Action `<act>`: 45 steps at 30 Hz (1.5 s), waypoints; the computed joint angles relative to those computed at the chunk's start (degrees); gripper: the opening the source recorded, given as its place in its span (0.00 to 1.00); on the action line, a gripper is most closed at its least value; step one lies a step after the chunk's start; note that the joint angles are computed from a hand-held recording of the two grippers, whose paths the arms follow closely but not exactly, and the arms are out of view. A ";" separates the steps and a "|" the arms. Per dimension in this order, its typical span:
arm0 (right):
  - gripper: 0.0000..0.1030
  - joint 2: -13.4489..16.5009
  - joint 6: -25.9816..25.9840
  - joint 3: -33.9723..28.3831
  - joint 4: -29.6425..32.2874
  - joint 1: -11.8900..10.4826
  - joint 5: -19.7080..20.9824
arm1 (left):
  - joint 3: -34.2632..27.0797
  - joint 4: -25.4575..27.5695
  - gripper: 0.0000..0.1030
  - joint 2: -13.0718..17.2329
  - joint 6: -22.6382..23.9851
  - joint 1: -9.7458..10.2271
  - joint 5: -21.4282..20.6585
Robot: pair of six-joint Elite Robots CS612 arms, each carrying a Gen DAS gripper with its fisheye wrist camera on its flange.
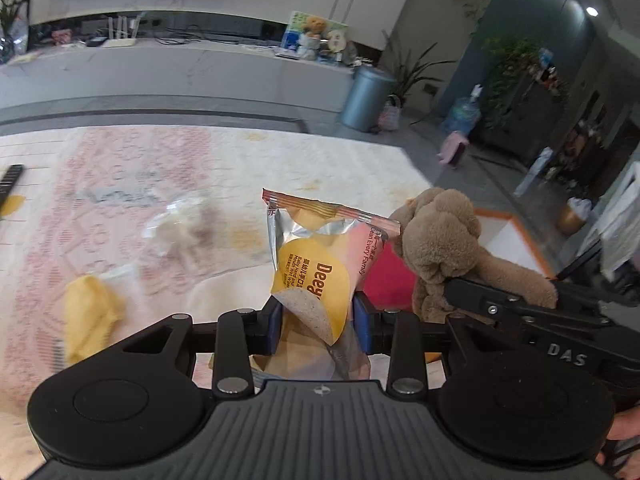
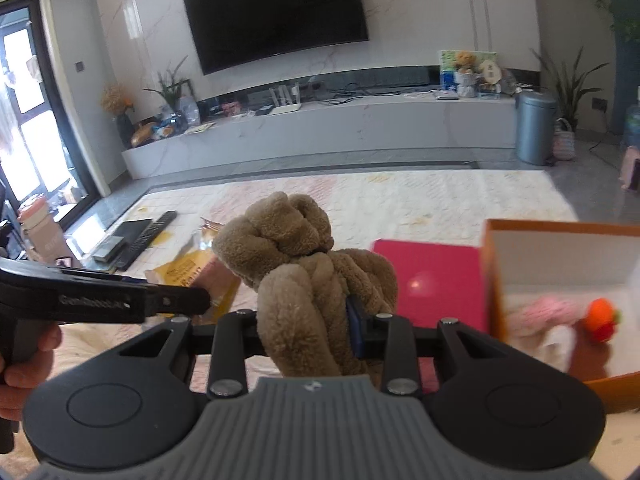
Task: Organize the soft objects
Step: 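Carry the snack bag and plush bear with both grippers over the orange box, then open both grippers to drop the snack bag and bear into the box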
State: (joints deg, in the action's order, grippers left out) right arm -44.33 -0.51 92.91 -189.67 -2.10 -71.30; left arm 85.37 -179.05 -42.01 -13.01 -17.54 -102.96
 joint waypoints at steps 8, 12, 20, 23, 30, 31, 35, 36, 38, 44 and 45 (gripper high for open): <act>0.32 -2.26 -4.35 -0.96 6.92 -4.60 -5.56 | -9.81 8.01 0.39 3.72 -2.71 -3.53 -6.12; 0.32 -1.82 -8.81 -4.47 16.32 -6.29 -9.59 | -16.06 14.25 0.39 6.75 -6.15 -5.29 -7.94; 0.32 2.56 -11.13 -15.03 33.25 -9.22 -14.11 | -26.68 25.42 0.39 12.28 -14.23 -8.47 -6.24; 0.32 4.92 -9.84 -19.17 38.22 -9.73 -14.76 | -31.08 29.62 0.39 14.81 -16.73 -9.09 -5.89; 0.32 10.02 -9.28 -27.01 46.63 -10.02 -17.31 | -39.52 38.92 0.39 19.61 -17.82 -10.26 -4.05; 0.32 10.62 -8.80 -27.93 47.62 -10.16 -17.21 | -41.13 40.16 0.39 20.50 -17.58 -10.30 -4.05; 0.33 12.73 -6.79 -31.06 50.53 -10.52 -17.10 | -44.60 43.11 0.40 22.43 -16.95 -10.73 -2.31; 0.33 13.29 -6.31 -31.94 51.34 -10.55 -17.12 | -45.20 43.67 0.40 22.75 -16.79 -10.87 -1.60; 0.33 14.24 -5.60 -33.29 52.59 -10.51 -17.36 | -46.14 44.24 0.40 23.32 -16.58 -11.06 -0.75; 0.39 15.32 -5.48 -34.25 53.36 -10.40 -18.20 | -48.48 46.73 0.44 24.69 -15.06 -11.34 0.48; 0.39 15.34 -5.70 -34.24 53.24 -10.37 -18.32 | -48.33 46.42 0.46 24.68 -14.97 -11.33 0.45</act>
State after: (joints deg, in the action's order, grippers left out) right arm -28.99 -6.21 58.67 -136.43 -12.48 -89.62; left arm 37.04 -132.63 -17.33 -27.98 -28.87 -102.51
